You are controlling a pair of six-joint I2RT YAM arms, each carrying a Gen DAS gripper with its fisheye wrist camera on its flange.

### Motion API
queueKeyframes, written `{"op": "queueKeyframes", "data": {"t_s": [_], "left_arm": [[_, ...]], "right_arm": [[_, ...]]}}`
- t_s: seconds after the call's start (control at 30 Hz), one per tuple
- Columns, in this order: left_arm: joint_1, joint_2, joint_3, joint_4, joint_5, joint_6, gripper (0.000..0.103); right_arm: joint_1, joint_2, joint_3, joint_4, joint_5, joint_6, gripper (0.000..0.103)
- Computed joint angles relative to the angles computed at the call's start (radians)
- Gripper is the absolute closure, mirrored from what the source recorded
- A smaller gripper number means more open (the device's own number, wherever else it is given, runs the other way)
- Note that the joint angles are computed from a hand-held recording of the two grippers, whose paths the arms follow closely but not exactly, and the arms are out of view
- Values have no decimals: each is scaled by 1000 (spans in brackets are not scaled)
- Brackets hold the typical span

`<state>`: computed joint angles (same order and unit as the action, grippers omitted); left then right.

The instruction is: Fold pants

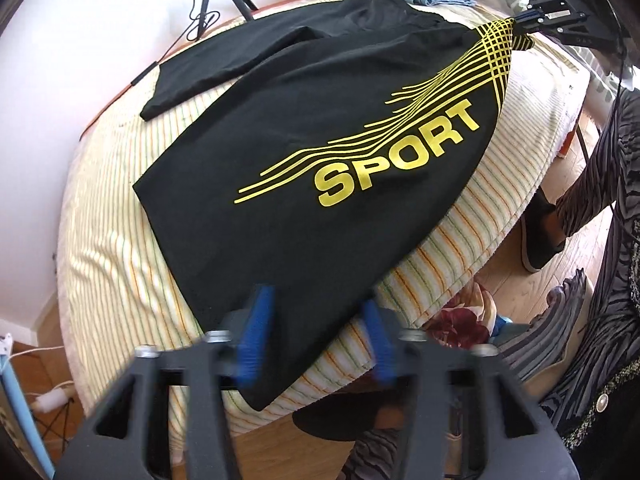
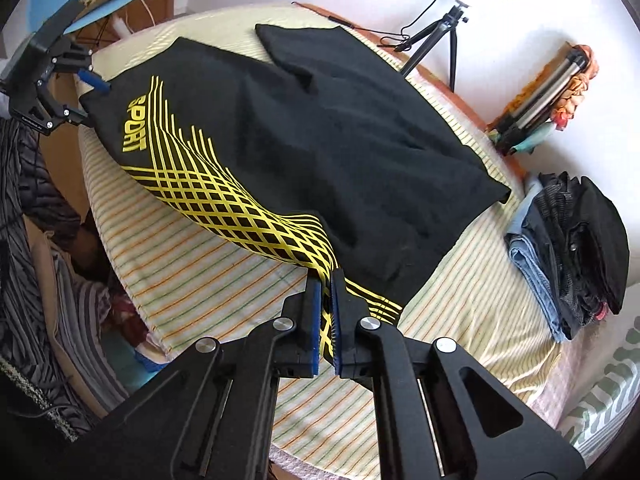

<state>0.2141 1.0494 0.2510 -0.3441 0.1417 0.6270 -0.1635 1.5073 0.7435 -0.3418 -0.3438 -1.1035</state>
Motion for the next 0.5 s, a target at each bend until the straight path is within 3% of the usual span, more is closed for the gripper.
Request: {"op": "queueKeyframes", "data": {"t_s": [0.03, 0.3, 0.5], "left_arm": [[1, -4, -2, 7, -6, 1, 98], [86, -45, 87, 41, 79, -47, 101], [101, 63, 222, 121, 125, -108, 102]], "right_arm": [[-1, -6, -7, 5, -3, 4, 99], [-8, -45, -29, 55, -38, 56, 99], [-3, -54, 20, 78, -54, 138, 99]]}}
